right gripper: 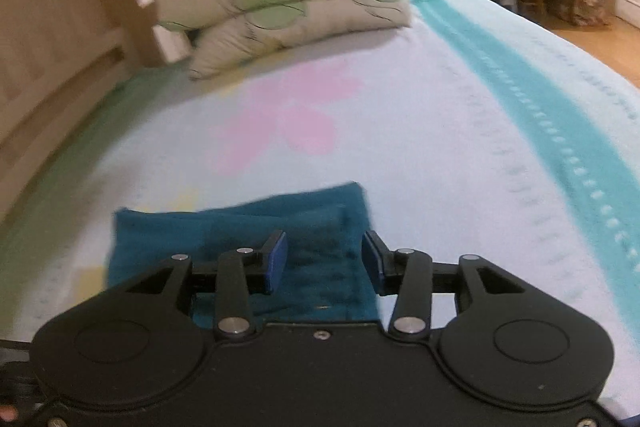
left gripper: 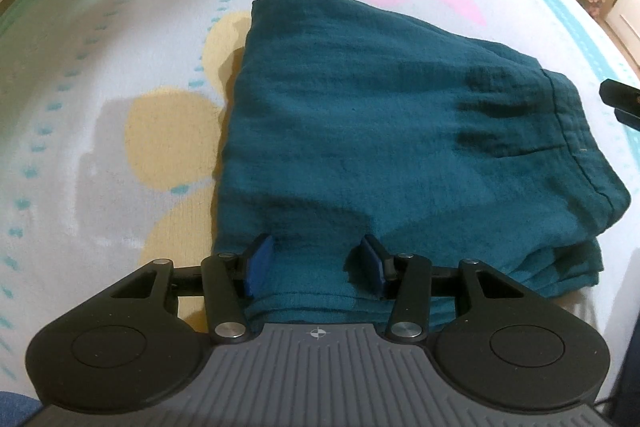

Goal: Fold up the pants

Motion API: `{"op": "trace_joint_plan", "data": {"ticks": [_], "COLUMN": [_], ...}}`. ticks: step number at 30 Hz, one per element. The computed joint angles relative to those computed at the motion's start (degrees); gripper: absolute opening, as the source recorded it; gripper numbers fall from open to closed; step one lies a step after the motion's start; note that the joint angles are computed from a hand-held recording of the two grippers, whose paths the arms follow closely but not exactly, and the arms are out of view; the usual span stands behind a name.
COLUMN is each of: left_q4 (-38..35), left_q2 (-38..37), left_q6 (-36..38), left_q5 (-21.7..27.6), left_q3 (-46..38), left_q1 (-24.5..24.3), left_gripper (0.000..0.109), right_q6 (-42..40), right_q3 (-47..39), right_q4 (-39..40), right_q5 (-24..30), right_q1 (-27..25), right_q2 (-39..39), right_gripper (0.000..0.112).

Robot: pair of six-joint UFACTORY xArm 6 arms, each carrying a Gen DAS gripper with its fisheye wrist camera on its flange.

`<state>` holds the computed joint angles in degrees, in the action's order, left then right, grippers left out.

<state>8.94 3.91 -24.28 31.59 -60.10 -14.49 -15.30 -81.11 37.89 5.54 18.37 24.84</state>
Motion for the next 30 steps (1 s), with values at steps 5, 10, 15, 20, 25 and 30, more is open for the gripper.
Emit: {"op": "trace_joint_plan", "data": {"ticks": [5, 10, 15, 20, 25, 30], "left_q4": [0.2, 0.6, 0.8, -1.2, 0.3, 2.3], "left_q2": [0.0, -0.1, -0.2, 0.3, -0.6, 6.0], "left_q6": [-0.6, -0.8, -1.0, 2.6, 0.8, 1.6], "left_q5": [0.1, 0.0, -0.4, 2.5, -0.8, 1.5], "left_q3": [-0.1, 0.0, 0.3, -1.8, -2.7, -12.4], "left_q1": [0.0, 0.0, -0.2, -0.2, 0.8, 1.8], "left_gripper": [0.047, 0.047, 0.049, 0.047, 0.04, 0.04], "right_q6": [-0.1, 4.4, 7.8, 7.3, 3.9, 1.4], "right_q3": [-0.3, -1.3, -4.1, -2.4, -2.1, -0.5], "right_q4": [-3.0, -11.8, -18.2, -20.6, -15.8, -13.6], "right_q5": [7.6, 14.2, 24.0, 23.2, 22.9, 22.2], "right_q1": [1.1, 1.2, 0.7, 1.2, 0.4, 0.1], "right_q2": [-0.5, -0.2, 1.6, 0.9, 0.9, 0.1], "right_gripper": [0.053, 0.052, 0.051, 0.051, 0.051, 0.051]}}
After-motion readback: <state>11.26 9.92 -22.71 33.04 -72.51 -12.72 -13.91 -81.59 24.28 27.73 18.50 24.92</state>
